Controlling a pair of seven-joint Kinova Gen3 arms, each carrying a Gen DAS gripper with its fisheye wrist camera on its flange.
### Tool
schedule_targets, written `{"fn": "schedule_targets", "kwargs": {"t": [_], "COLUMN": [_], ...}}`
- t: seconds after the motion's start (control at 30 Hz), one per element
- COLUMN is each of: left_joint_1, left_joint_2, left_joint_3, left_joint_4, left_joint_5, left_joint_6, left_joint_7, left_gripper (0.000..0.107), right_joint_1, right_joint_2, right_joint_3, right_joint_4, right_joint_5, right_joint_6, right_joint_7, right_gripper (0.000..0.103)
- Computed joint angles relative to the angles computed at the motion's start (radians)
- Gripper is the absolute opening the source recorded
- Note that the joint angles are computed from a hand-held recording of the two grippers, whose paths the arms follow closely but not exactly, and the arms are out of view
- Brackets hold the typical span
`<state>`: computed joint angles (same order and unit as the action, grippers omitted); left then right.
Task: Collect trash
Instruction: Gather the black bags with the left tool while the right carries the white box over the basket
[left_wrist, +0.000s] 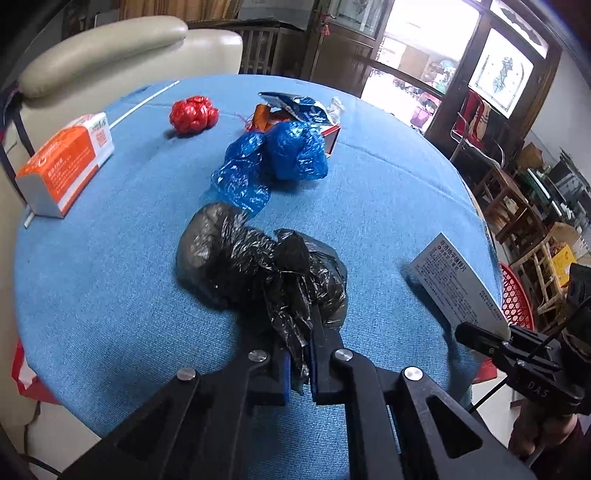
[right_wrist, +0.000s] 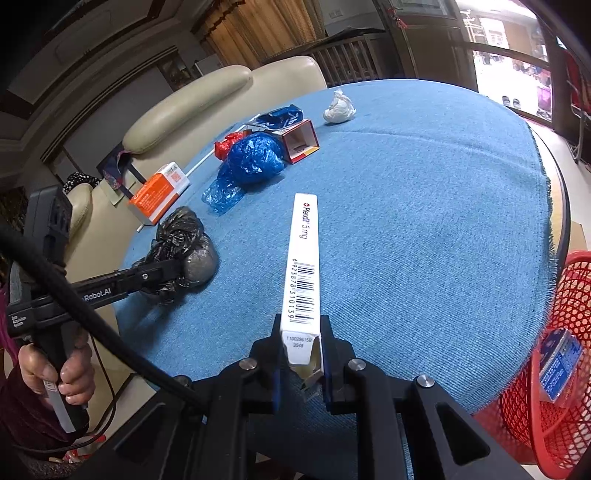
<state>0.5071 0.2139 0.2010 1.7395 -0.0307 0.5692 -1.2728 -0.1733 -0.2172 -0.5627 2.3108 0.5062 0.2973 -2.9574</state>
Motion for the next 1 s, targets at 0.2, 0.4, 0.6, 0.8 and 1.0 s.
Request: {"fn": "schedule_targets", "kwargs": {"t": [0.2,0.4,0.6,0.8,1.0], "left_joint_1": [0.016,0.043,0.057,0.076,0.091], "left_joint_2": [-0.011,-0.017,-0.018,-0.006,0.003], "left_joint_3": [0.001,0.006,0.021,0.027,0.031], "left_joint_4": [0.000,-0.012,-0.032,-0.051,-0.072], "left_joint_5": [-0.016,-0.048,-0.050,-0.050,-0.048], "left_joint_6": [-0.007,0.000,0.009,0.020,0.031], "left_joint_7": [0.013,0.030,0.019,0.010,-0.002], "left_gripper": [0.006,0.006,0.006,0.006,0.006], "right_joint_1": [0.017,0.055,0.080,0.095,0.106], "right_joint_2": [-0.042,-0.094,-0.149,-0.201,-0.254], "right_joint_3": [0.003,-0.009,-0.011,0.004,0.024], "right_joint_4": [0.030,0.057,0.083,0.109,0.136], "right_joint_5": [-0.027,-0.105,-0.195,-0.286,-0.372], "right_joint_6": [-0.010,-0.022,-0.025,-0.015,0.002], "right_joint_7": [-0.003,0.050,0.118,0.188,0.253], "right_gripper": [0.017,0.017,0.017,0.017,0.017]}}
